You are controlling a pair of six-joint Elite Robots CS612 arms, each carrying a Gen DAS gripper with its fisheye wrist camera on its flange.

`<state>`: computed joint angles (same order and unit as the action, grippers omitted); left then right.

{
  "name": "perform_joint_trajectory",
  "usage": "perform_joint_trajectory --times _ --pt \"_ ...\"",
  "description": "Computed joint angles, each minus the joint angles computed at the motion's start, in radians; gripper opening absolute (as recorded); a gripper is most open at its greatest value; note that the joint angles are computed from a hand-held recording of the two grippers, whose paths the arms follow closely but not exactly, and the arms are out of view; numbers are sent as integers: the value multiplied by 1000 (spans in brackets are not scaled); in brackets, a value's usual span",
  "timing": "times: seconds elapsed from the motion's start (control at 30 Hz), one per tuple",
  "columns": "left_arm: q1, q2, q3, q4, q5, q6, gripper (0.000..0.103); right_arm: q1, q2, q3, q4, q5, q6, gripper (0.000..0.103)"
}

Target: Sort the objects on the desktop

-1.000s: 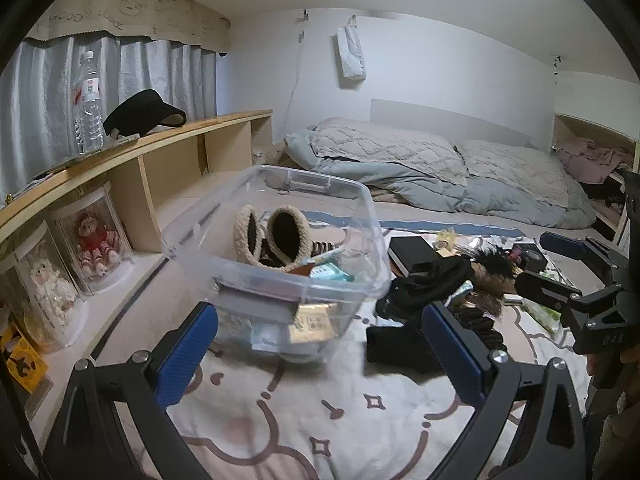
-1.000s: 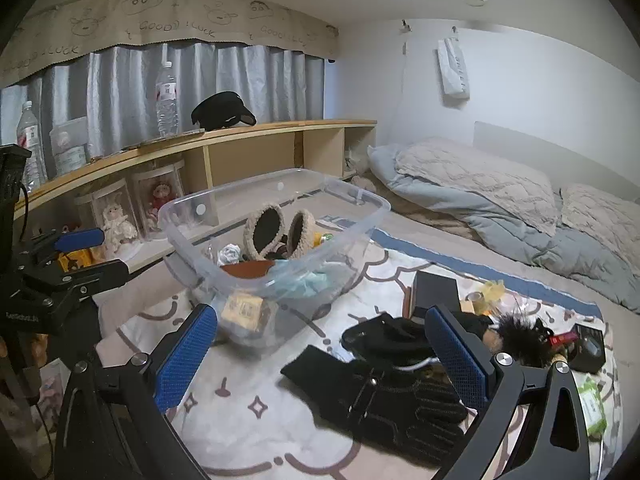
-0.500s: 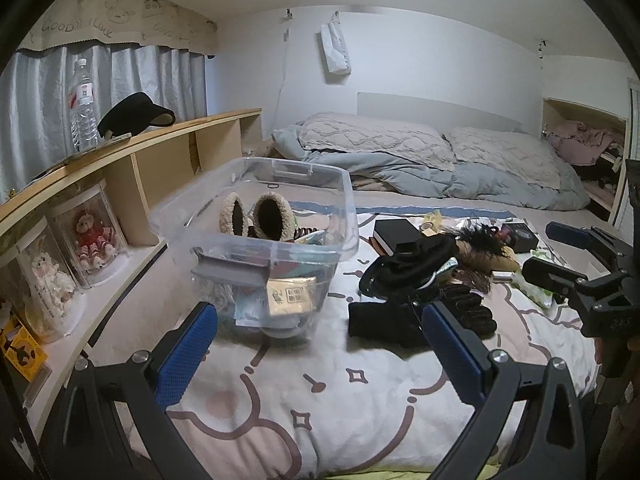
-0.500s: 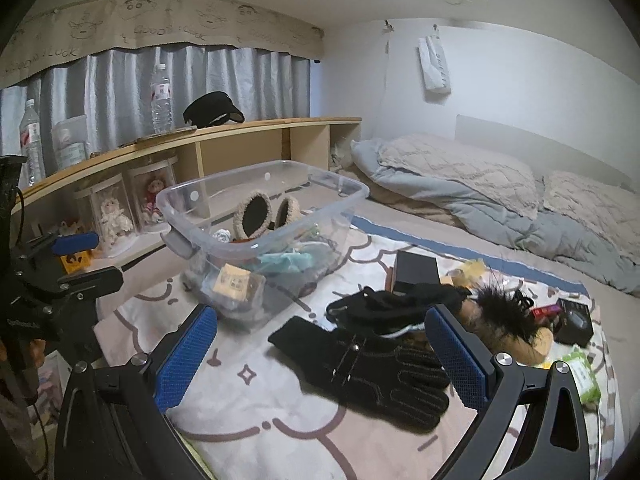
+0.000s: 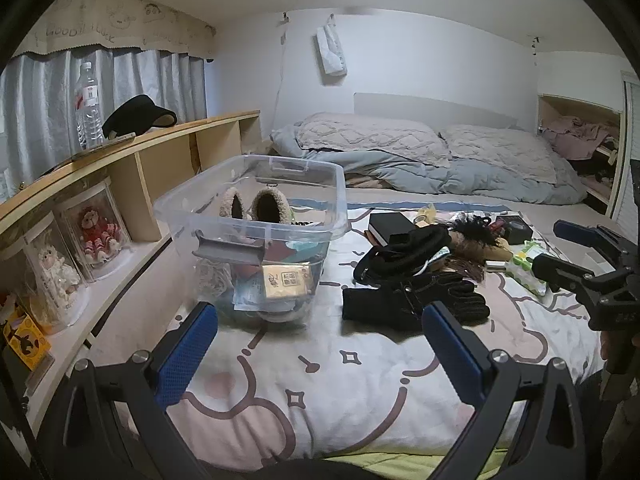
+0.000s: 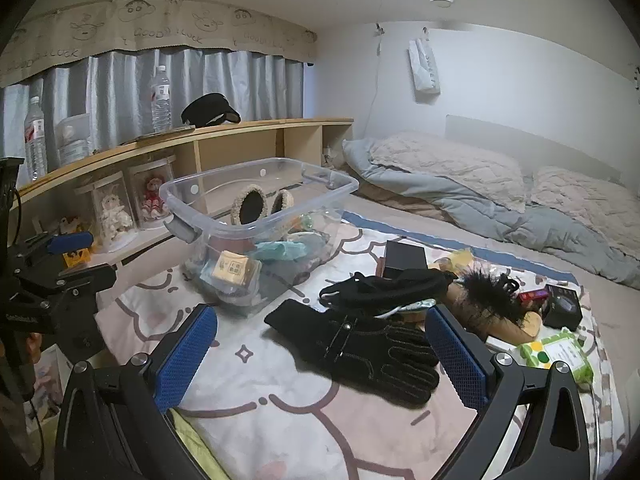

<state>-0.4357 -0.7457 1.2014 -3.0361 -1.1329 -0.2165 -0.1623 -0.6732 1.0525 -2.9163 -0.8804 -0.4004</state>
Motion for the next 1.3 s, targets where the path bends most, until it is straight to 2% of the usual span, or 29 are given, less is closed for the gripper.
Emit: perform_joint_trajectory --times 0.33,1.3 --pt "-8 -16 35 -31 -15 -19 103 -13 -20 46 -57 0 32 103" --pt "-14 -27 52 -33 -16 -24 103 -12 -32 68 -39 10 -7 103"
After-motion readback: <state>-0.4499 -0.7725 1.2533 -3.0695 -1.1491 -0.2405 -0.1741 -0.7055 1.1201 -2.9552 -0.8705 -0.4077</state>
